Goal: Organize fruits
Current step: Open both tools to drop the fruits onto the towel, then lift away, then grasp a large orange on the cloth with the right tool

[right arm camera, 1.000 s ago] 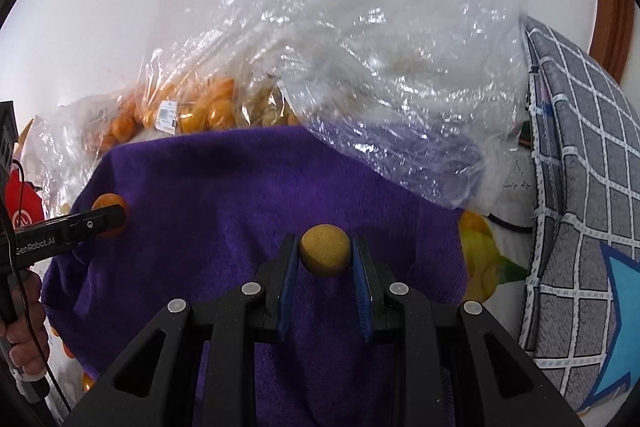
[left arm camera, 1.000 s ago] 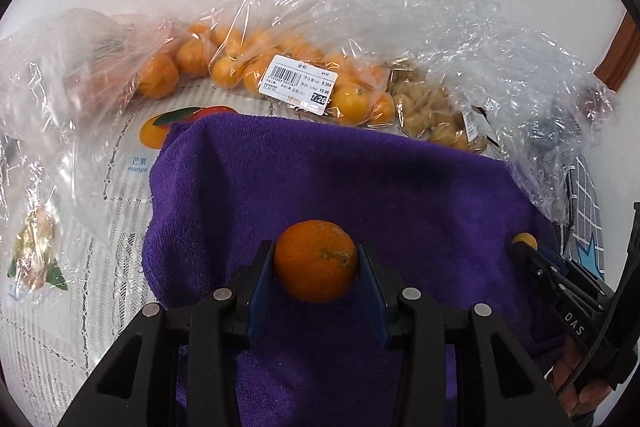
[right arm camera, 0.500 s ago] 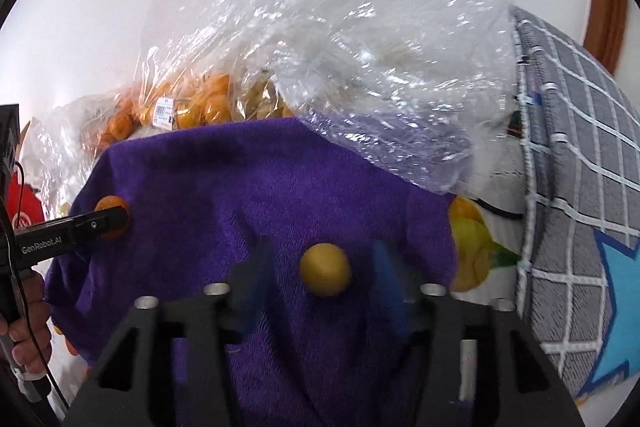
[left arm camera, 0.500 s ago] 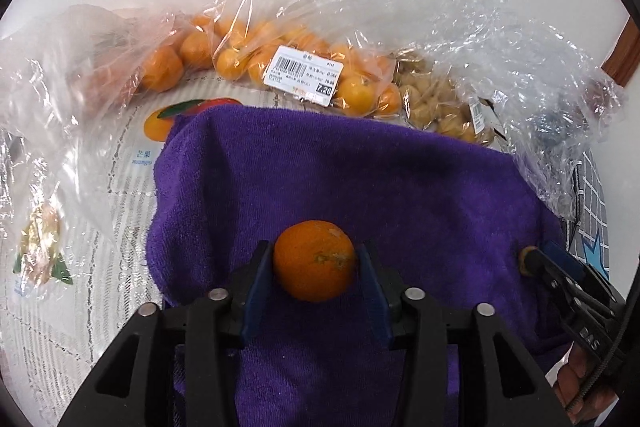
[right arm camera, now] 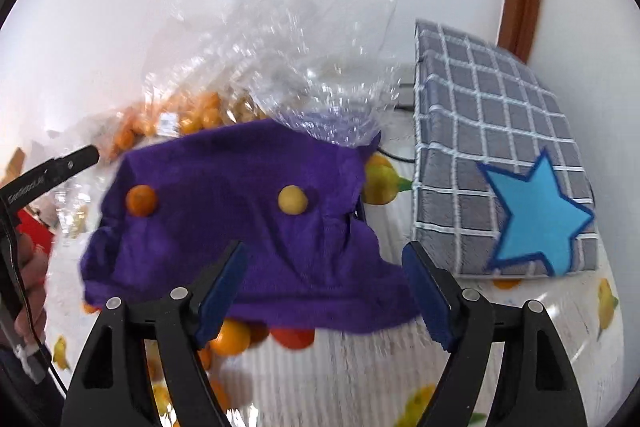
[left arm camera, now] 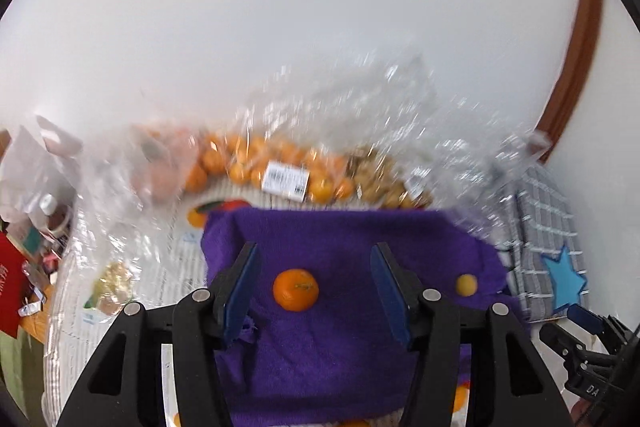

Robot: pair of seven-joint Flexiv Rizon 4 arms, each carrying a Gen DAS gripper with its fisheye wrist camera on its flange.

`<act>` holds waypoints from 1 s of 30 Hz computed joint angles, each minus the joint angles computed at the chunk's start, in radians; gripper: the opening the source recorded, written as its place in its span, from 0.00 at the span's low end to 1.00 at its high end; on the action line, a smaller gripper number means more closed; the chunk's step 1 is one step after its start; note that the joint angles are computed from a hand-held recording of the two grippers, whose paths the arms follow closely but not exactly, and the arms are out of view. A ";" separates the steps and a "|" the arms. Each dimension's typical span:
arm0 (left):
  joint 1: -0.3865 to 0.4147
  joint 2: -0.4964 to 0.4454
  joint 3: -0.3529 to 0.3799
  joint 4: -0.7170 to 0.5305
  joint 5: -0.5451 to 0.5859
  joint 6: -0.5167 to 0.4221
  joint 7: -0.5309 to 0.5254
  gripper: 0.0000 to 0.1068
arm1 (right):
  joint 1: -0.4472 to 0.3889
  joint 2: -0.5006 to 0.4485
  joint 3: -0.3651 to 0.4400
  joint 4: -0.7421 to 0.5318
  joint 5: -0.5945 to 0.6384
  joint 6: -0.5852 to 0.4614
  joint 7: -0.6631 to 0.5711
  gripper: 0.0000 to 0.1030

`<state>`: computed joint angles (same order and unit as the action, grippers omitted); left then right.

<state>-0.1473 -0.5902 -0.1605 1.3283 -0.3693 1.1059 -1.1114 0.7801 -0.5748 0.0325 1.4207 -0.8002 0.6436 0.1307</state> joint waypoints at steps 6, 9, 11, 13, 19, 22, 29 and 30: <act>0.041 0.139 -0.041 0.205 -0.091 0.031 0.067 0.51 | 0.051 0.102 -0.005 0.160 -0.244 0.007 0.158 0.77; 0.046 0.208 -0.042 0.334 -0.130 0.108 0.117 0.51 | 0.039 0.121 0.019 0.214 -0.316 0.058 0.248 0.77; 0.045 0.239 -0.036 0.403 -0.141 0.149 0.149 0.51 | 0.035 0.117 0.034 0.235 -0.334 0.073 0.277 0.77; 0.045 0.262 -0.024 0.448 -0.139 0.162 0.176 0.51 | 0.029 0.106 0.048 0.242 -0.334 0.102 0.279 0.77; 0.065 0.318 -0.009 0.572 -0.198 0.186 0.240 0.51 | 0.095 0.072 0.046 0.229 -0.387 0.009 0.263 0.76; 0.067 0.331 0.004 0.609 -0.230 0.171 0.235 0.51 | 0.098 0.058 0.051 0.226 -0.400 0.034 0.242 0.71; 0.062 0.312 0.034 0.624 -0.201 0.129 0.200 0.51 | 0.065 0.008 0.036 0.204 -0.412 0.228 0.291 0.56; 0.070 0.311 0.024 0.623 -0.223 0.115 0.206 0.51 | 0.065 -0.004 0.029 0.195 -0.409 0.252 0.285 0.56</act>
